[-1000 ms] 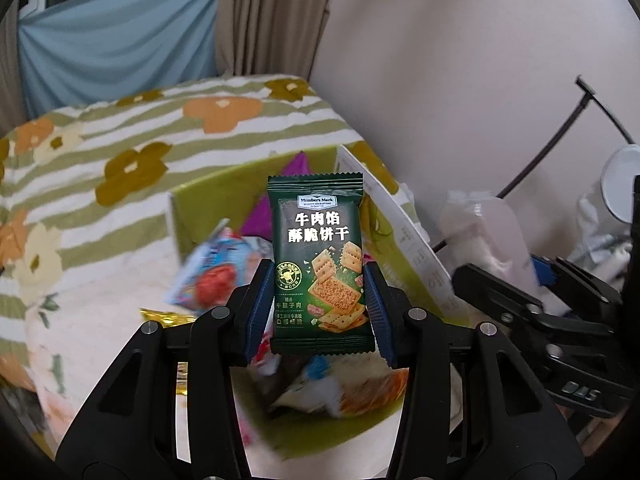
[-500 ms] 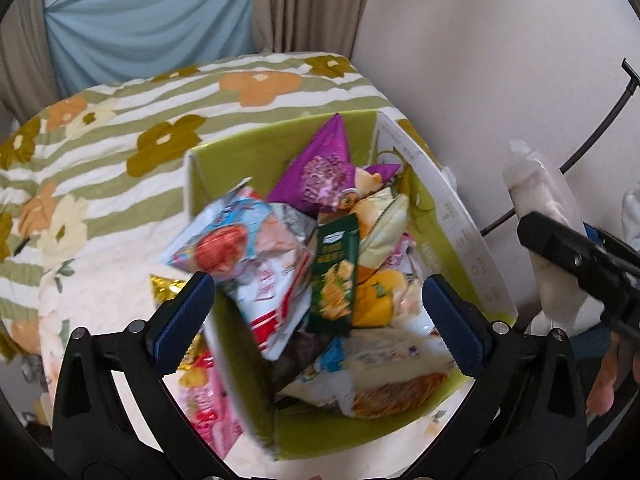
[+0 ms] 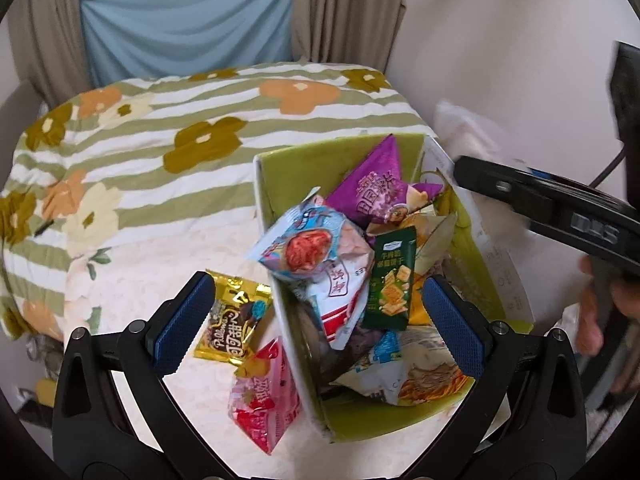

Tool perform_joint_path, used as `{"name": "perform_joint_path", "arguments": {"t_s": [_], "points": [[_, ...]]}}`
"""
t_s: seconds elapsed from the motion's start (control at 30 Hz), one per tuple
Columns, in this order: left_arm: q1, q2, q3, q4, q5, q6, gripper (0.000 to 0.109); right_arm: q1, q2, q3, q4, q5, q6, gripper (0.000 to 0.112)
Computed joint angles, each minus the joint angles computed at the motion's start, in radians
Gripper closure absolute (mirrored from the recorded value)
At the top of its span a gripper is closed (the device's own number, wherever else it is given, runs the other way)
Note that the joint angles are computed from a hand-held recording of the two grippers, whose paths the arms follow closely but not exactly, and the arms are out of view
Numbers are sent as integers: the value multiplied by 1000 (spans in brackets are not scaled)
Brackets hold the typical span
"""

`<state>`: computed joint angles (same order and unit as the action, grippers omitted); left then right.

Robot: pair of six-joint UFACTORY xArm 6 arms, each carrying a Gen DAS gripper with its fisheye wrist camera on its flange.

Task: Organize snacks
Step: 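Move both tools back toward the gold and pink packets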

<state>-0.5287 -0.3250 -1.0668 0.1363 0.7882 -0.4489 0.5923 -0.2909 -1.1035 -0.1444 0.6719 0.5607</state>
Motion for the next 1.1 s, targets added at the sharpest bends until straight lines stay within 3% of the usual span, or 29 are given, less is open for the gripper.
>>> {"name": "perform_joint_path", "arguments": {"t_s": [0.17,0.23,0.27,0.37,0.87,1.1], "points": [[22,-5,21,-9,4,-18,6,-9,109,-59,73,6,-74,54],[25,-9,29,-7,5,-25,6,-16,103,-28,97,-41,-86,52],[27,-13,35,-7,5,-27,6,-18,91,-5,97,-74,-83,48],[30,-25,51,-5,9,-37,6,-19,36,65,61,-127,-47,17],[30,-108,103,29,79,-95,6,-5,-59,148,13,-100,-31,17],[80,-235,162,45,120,-93,6,46,-85,101,-60,-38,13,17]]}}
